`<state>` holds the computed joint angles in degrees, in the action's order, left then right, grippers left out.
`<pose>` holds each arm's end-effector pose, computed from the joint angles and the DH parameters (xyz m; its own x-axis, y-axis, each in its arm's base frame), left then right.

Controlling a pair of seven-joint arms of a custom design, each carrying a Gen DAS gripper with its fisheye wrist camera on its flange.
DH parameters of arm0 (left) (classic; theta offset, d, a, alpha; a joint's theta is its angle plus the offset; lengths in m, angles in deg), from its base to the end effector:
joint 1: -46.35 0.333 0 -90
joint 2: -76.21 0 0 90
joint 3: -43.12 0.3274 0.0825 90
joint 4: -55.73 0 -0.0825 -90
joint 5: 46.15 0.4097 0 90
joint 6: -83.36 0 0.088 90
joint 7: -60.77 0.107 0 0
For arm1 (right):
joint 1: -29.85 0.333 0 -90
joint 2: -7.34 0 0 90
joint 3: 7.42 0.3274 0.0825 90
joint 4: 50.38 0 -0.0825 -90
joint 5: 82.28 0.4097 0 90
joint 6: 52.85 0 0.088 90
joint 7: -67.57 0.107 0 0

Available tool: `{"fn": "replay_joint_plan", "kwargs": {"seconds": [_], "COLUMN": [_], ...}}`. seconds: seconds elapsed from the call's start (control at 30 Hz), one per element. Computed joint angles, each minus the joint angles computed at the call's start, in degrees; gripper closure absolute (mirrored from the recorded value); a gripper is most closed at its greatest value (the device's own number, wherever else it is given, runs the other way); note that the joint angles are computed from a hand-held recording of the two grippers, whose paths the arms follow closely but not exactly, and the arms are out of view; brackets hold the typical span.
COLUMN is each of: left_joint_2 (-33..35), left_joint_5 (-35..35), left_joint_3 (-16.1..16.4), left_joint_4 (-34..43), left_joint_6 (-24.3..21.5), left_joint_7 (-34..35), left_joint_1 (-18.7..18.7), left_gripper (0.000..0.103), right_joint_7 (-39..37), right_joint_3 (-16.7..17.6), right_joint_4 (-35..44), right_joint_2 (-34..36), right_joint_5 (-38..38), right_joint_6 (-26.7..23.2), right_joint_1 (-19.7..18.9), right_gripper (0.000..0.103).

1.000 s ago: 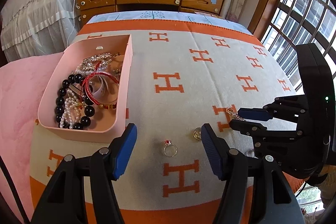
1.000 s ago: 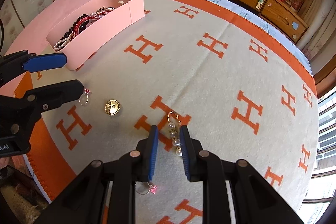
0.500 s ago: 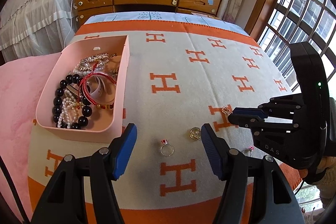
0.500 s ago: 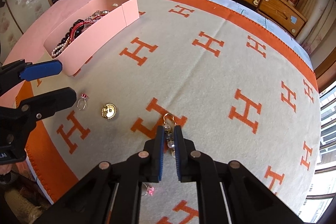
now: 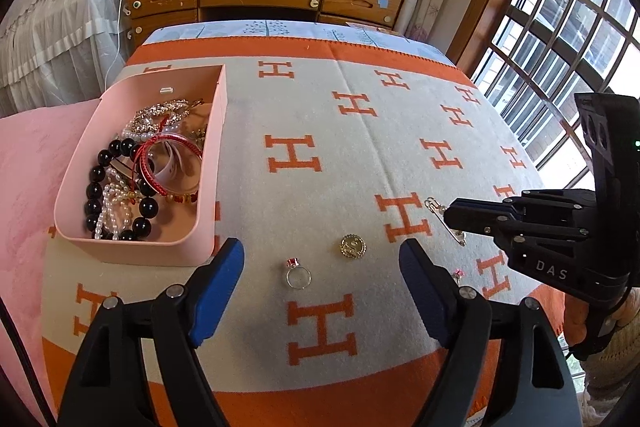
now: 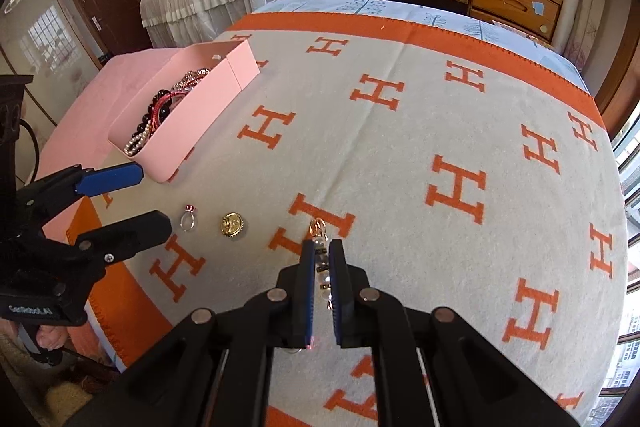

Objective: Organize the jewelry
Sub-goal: 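Grasp the round gold brooch with the left tool while the right tool holds the pearl pin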

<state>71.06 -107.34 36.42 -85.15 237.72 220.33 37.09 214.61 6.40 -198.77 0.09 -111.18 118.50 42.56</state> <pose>0.4917 -0.1104 0.3455 -0.5917 -0.7782 0.2105 -0.7217 0.3950 -0.5685 0.4188 0.2468 0.3444 -0.0018 -0.9864 -0.1643 -0.8633 0.0845 -0.4976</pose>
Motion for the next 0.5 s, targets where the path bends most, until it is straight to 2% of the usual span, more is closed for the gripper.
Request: {"fn": "replay_joint_plan", "kwargs": {"seconds": [0.13, 0.23, 0.5], "left_joint_2": [-1.0, -2.0, 1.1], "left_joint_5": [1.5, 2.7, 8.3], "left_joint_3": [0.0, 0.1, -0.9], "left_joint_4": [-1.3, -3.2, -2.2], "left_joint_6": [-1.4, -2.1, 2.3], "left_joint_7": [0.4, 2.2, -1.9], "left_joint_1": [-0.3, -0.8, -1.6], "left_gripper": [0.025, 0.025, 0.025], "right_joint_7": [4.2, 4.9, 3.0], "right_joint_3": [2.5, 4.9, 4.6], "right_joint_4": [-3.5, -6.3, -12.1], "right_joint_2": [-2.9, -4.6, -6.7], "right_joint_5": [-2.3, -0.4, 7.9], "right_joint_6": [4.3, 7.9, 15.1], "right_joint_1": [-2.8, -5.2, -4.3], "right_gripper": [0.096, 0.096, 0.096]}}
